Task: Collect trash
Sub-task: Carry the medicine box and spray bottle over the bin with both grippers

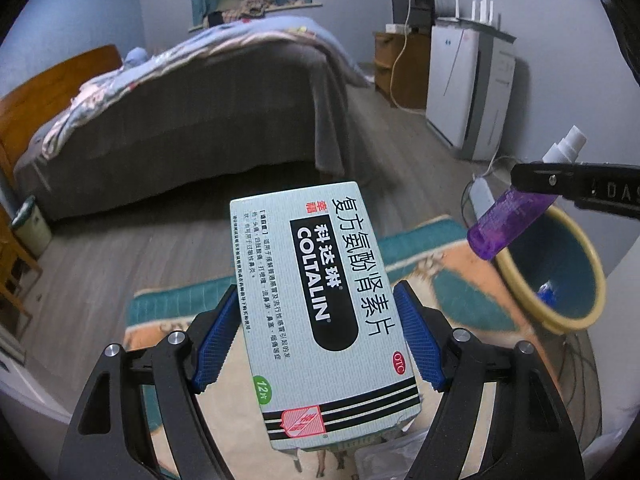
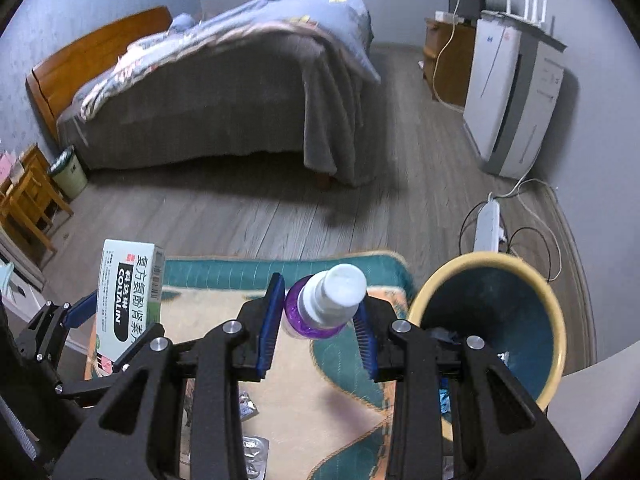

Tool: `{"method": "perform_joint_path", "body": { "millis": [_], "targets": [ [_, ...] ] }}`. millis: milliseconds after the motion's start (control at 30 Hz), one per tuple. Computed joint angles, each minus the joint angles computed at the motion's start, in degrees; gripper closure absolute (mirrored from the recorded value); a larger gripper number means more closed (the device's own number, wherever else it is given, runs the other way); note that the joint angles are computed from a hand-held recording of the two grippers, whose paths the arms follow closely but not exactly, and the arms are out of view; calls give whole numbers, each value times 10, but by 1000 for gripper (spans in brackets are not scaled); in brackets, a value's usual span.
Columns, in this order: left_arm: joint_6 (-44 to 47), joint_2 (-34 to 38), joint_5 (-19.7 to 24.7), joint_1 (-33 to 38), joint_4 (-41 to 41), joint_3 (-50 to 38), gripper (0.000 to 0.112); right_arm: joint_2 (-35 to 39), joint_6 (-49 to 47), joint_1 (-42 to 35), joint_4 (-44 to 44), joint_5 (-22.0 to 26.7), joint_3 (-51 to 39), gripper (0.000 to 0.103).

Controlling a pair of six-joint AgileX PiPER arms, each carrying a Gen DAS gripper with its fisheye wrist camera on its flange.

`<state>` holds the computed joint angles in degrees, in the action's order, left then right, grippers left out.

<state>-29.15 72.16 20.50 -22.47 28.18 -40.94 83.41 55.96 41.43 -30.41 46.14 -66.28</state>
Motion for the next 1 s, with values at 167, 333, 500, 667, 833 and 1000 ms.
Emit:
{"method": "perform_joint_path", "body": {
  "millis": [167,333,500,667,833,1000],
  "targets": [
    [-26,-11,24,-33,15,-29,35,-45,-20,-22,1,10,5,70],
    [-79,-7,42,-77,54,-52,35,-92,-56,-54,10,20,16,70],
    [-146,16,62,-138,106,-79,35,-133,-88,-95,17,19,38,70],
    [-196,55,75,-195,149,-111,35,-167,-150,-162,61,7,65,70],
    [-236,96,89,-247,177,-144,35,-200,-252,-249,131,2,86,70],
    [-252,135,99,-294,192,-172,35,-226,-370,-344,208,7,101,70]
  ]
}}
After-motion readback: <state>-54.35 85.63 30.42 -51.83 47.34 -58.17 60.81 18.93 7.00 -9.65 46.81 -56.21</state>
